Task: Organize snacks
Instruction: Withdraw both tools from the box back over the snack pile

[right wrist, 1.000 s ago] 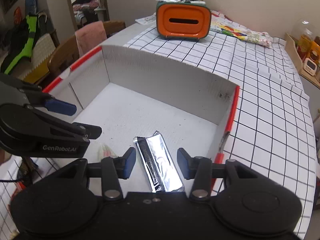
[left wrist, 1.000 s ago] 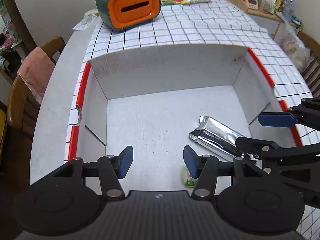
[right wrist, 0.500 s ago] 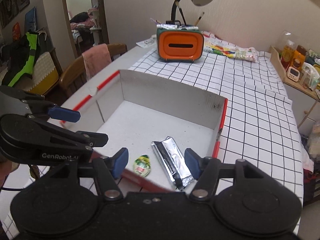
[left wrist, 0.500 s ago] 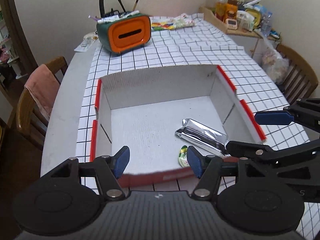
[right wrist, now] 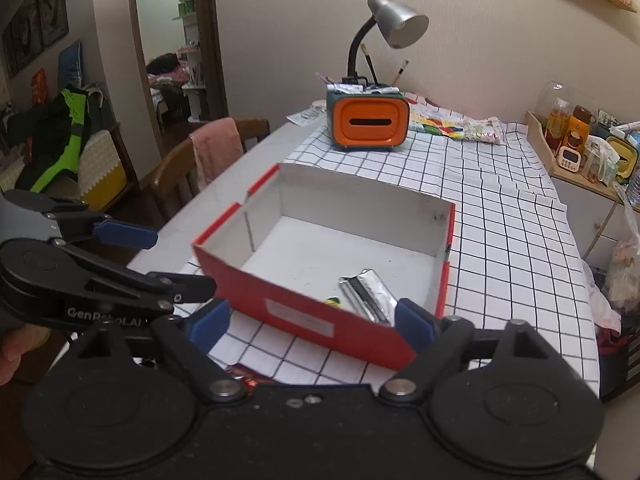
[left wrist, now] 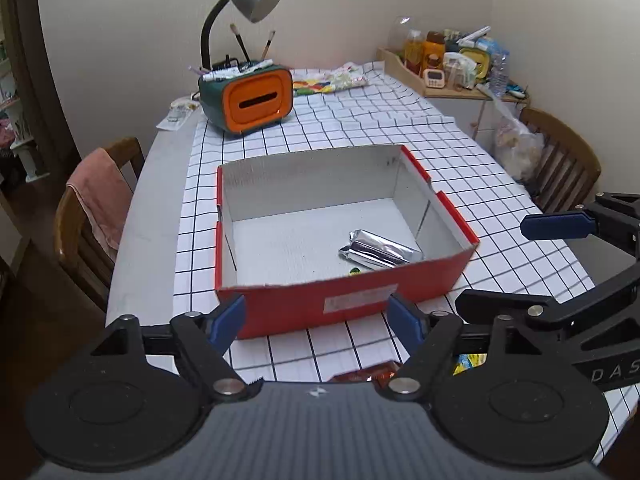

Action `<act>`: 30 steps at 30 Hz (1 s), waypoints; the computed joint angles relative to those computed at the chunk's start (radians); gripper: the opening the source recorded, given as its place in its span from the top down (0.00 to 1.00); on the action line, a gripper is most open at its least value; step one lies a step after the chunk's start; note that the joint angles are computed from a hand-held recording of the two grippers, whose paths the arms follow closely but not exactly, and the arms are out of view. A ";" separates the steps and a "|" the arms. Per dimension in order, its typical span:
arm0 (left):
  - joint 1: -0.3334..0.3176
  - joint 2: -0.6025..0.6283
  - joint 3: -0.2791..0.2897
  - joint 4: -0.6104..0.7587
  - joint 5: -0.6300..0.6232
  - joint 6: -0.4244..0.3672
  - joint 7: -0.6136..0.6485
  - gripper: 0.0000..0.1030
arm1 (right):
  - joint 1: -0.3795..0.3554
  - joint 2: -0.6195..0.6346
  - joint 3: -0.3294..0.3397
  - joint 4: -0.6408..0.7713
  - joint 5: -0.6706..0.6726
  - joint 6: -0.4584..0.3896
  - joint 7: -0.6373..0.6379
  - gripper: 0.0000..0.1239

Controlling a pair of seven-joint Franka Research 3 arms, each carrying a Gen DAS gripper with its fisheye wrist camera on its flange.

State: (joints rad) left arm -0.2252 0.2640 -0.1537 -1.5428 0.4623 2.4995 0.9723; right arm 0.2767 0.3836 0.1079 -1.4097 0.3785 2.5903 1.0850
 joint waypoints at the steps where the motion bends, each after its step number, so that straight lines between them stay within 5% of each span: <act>1: 0.002 -0.023 0.000 -0.032 0.002 0.017 -0.004 0.21 | -0.002 -0.019 0.005 -0.028 0.011 0.012 -0.006 0.25; 14: 0.040 -0.267 -0.026 -0.398 0.037 0.223 -0.081 0.14 | -0.014 -0.210 0.029 -0.332 0.204 0.125 -0.133 0.17; 24: 0.021 -0.352 -0.041 -0.602 -0.192 0.311 0.138 0.08 | -0.011 -0.282 0.008 -0.513 0.309 0.168 -0.285 0.17; 30: -0.014 -0.349 -0.043 -0.651 -0.324 0.297 0.326 0.08 | -0.005 -0.273 0.006 -0.554 0.312 0.187 -0.371 0.17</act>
State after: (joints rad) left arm -0.2388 -0.0847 -0.1972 -2.1933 0.1378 2.7965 1.2983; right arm 0.2719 0.1111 0.1134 -1.9633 0.6903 2.7772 0.7142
